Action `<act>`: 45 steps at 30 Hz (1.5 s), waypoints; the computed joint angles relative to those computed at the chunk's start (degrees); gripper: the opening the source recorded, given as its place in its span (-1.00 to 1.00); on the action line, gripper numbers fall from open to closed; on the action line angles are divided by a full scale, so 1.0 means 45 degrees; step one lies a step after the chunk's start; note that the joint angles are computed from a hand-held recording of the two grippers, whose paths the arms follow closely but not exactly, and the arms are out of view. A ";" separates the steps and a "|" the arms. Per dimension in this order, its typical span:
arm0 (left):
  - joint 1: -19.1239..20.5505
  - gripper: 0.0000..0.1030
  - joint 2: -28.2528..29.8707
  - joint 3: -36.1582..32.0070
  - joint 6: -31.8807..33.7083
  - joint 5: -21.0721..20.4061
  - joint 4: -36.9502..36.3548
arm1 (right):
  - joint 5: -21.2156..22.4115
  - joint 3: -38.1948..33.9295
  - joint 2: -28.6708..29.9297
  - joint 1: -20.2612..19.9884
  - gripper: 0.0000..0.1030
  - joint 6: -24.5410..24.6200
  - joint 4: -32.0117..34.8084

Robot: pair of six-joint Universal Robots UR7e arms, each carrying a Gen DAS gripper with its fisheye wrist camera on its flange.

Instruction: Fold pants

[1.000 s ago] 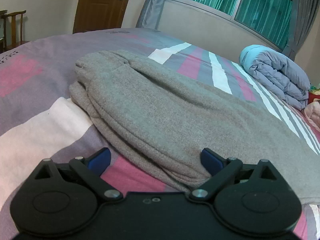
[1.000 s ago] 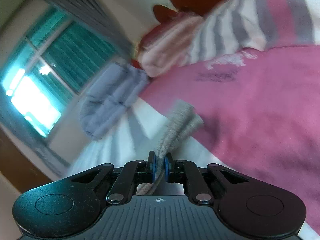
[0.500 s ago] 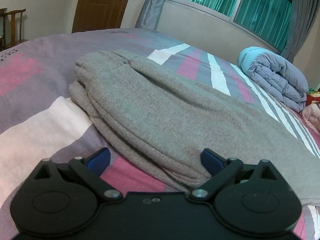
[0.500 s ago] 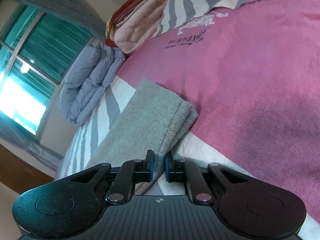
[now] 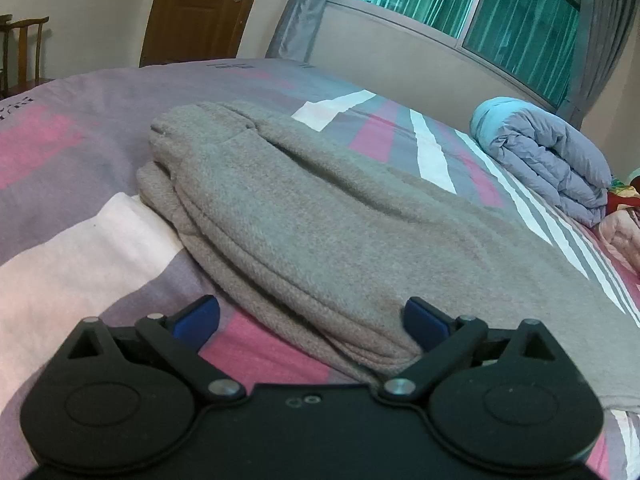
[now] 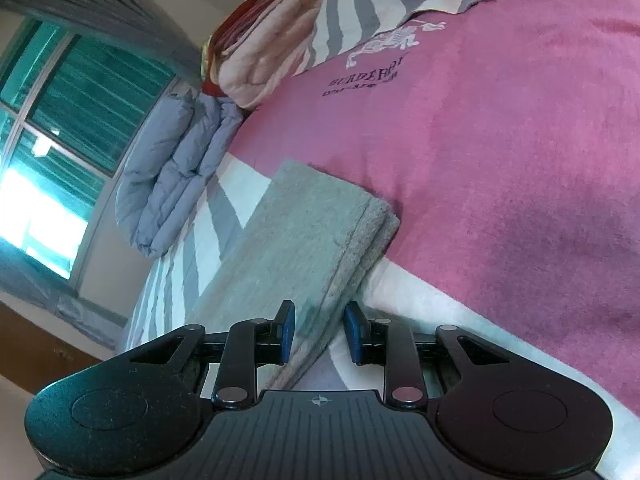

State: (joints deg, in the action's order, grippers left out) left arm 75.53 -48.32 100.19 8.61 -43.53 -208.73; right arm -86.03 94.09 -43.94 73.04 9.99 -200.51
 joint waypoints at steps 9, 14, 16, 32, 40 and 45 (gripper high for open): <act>0.0021 0.82 -0.0005 0.0016 0.0000 -0.0126 -0.0069 | -0.0821 -0.1054 0.0408 0.0230 -0.74 0.0492 0.0590; -0.0016 0.69 -0.0353 0.0747 -0.0022 -0.0537 -0.1747 | -0.1498 -0.0822 0.0418 0.0928 -0.82 -0.1167 -0.0634; -0.0107 0.70 -0.0415 0.1071 0.0149 -0.0237 -0.3103 | -0.1394 -0.0677 0.0452 0.1399 -0.82 -0.2216 -0.1403; 0.0010 0.72 -0.1567 0.2663 -0.0826 -0.0210 -0.3993 | 0.0304 -0.2373 0.4315 0.5438 -0.53 -0.7795 0.0117; 0.0065 0.77 -0.1538 0.2530 -0.0842 -0.0255 -0.3517 | 0.0882 -0.1648 0.4780 0.5573 -0.34 -0.8757 0.1219; 0.0048 0.80 -0.1525 0.2449 -0.0816 -0.0170 -0.3151 | 0.0378 -0.2213 0.4888 0.5540 -0.34 -0.8294 0.1110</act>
State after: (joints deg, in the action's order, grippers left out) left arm 75.75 -55.18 111.21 4.94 -44.30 -222.92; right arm -84.33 84.13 -21.94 97.97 -27.33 -195.52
